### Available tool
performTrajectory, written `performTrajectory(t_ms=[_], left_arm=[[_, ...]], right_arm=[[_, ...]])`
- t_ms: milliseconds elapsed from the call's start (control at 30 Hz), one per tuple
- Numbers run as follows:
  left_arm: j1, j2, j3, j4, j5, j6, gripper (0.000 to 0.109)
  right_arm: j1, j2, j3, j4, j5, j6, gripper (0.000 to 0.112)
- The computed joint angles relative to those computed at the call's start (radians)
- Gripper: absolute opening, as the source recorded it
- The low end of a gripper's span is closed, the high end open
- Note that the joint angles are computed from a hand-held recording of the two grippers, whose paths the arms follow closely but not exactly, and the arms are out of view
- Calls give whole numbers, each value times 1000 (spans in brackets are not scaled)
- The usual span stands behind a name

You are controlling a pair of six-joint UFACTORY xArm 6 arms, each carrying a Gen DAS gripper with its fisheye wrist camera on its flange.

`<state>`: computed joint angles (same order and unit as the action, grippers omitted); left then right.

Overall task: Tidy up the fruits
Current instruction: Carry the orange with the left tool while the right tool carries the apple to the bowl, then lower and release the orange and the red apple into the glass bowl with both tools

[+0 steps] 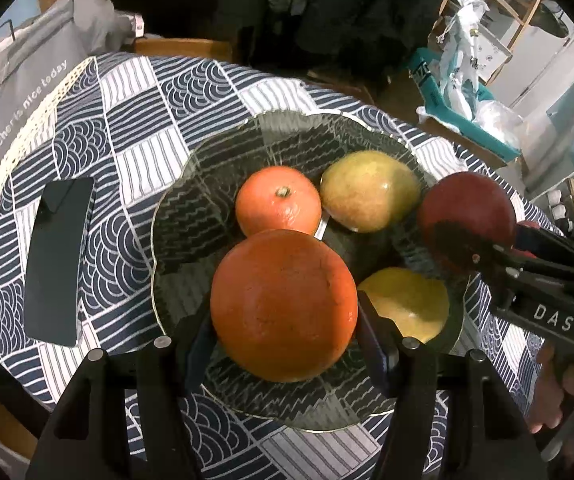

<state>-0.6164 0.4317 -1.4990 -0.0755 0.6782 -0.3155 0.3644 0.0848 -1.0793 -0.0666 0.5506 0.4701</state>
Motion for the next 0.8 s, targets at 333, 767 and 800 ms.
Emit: performTrajectory(t_ms=[333,767,800], left_arm=[[-9,-31,28,100,-8,-53,82],[-17,-80,32,131,-42,-92,84],[-20,-85,31,135,-44,-96,84]], right_arm=[[1,-20,14,2,-32,0,73],[-17,-161,75,-113,-50,119,74],[-18,-176,82,-136,-48,136,75]])
